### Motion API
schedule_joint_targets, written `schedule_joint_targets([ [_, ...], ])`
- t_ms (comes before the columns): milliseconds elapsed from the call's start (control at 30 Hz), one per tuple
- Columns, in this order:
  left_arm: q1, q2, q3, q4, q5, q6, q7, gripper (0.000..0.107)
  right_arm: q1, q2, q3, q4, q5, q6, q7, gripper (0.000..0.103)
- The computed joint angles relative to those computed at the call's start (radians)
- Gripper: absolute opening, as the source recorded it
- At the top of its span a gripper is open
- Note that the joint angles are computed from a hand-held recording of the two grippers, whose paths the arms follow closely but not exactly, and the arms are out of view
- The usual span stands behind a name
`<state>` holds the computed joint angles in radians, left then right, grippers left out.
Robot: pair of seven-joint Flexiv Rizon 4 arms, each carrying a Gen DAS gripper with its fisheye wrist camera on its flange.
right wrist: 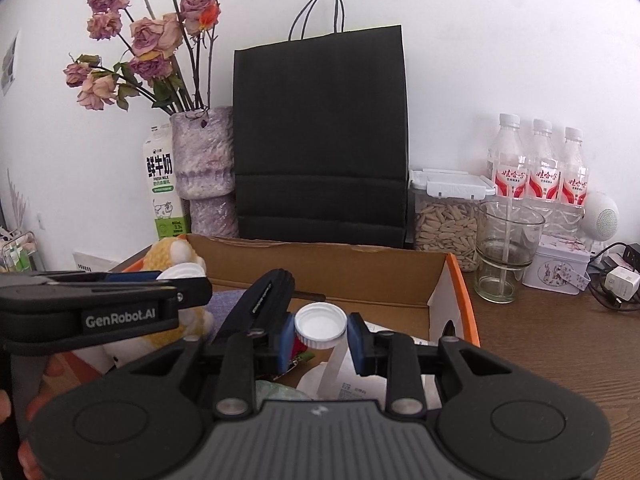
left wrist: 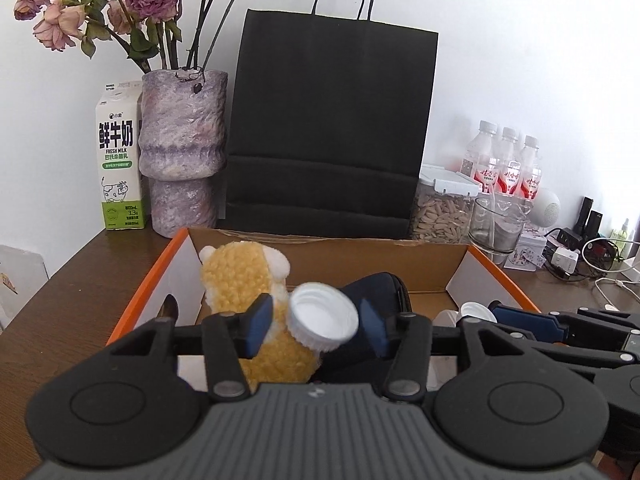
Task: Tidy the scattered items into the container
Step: 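Carry both white caps into the box and open both tools, then move both tools back toward the white plug and cables on the table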
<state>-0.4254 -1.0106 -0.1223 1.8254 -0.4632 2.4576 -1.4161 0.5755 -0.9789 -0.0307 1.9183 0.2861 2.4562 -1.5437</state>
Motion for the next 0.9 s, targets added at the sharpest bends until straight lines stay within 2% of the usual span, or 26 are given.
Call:
schedule_joint_targets([
  [33,-0.002,-0.002,0.004,0.000,-0.001,0.016,-0.003,0.083,-0.008,0.000,0.007,0.001,-0.006,0.005,0.007,0.042],
  [67,-0.008,-0.002,0.007,0.001,-0.013,0.032,-0.002,0.100,-0.015,-0.002,0.012,0.001,-0.008,0.015,0.015,0.061],
  [133,-0.027,-0.003,0.014,0.003,-0.058,0.064,0.006,0.103,-0.012,-0.009,0.011,-0.004,0.011,0.044,0.019,0.085],
  [167,-0.027,-0.001,0.011,0.004,-0.067,0.069,0.009,0.103,-0.010,-0.010,0.011,-0.004,0.017,0.055,0.018,0.088],
  [467,-0.014,0.009,-0.009,0.015,-0.084,0.054,-0.003,0.103,-0.002,-0.006,0.003,-0.009,0.051,0.037,0.009,0.092],
  [900,-0.028,0.036,-0.007,0.084,-0.077,0.110,-0.019,0.103,0.029,0.002,0.005,0.041,0.133,0.086,-0.017,0.093],
])
